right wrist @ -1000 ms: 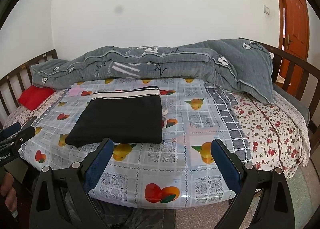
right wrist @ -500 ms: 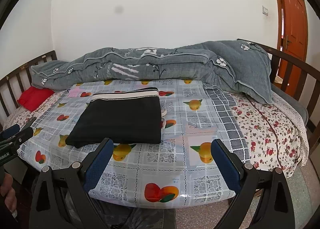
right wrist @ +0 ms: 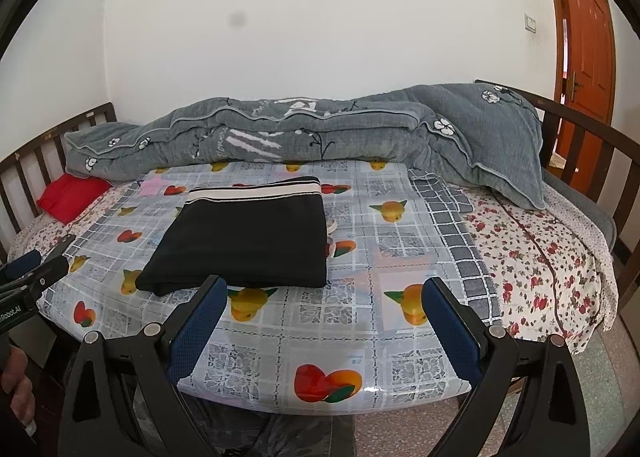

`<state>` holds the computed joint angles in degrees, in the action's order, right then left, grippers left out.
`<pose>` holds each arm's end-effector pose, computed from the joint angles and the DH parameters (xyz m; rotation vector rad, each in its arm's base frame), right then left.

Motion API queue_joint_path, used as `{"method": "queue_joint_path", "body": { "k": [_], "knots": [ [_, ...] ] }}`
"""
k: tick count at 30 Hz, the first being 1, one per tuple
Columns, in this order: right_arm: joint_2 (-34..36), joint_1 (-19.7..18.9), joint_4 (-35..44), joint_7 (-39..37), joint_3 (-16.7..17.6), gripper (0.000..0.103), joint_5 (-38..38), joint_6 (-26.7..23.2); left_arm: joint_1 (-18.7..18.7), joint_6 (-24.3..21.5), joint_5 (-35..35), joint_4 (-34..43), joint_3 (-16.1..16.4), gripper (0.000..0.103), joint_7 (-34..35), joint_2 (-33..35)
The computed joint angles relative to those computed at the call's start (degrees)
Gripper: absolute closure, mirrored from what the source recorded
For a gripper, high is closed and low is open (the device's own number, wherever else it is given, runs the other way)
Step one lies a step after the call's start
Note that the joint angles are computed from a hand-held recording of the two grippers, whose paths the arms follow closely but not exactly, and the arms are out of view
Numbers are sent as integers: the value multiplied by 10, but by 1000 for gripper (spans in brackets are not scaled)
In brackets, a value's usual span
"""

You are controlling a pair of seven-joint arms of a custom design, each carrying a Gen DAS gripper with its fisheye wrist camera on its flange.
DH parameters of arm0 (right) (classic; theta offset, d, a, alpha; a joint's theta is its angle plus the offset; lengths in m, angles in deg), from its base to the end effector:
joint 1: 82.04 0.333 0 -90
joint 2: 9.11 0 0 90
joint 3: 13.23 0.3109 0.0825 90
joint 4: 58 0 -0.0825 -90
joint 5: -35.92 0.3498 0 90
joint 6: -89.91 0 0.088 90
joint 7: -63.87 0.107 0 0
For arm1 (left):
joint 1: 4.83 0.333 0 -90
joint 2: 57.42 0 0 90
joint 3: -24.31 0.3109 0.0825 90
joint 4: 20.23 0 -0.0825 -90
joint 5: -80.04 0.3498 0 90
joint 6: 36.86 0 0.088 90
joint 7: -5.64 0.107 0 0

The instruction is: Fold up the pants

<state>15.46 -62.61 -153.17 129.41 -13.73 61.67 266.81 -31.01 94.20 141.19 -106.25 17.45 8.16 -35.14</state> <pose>0.6569 0.1887 0.4885 -1.8016 1.2953 -0.6776 0.5866 -0.3411 0.5051 -1.9038 1.2690 -0.7211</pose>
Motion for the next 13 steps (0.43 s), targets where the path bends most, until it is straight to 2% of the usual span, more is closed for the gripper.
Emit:
{"method": "queue_joint_path", "body": {
  "k": [6, 9, 13],
  "knots": [
    [-4, 14, -6, 12, -13, 7, -9, 3, 1, 4, 1, -5, 0, 17, -1, -3],
    [-5, 6, -8, 5, -2, 7, -5, 8, 0, 1, 2, -5, 0, 17, -4, -3],
    [-10, 14, -16, 9, -6, 7, -7, 17, 3, 4, -2, -9, -3, 17, 2, -5]
  ]
}}
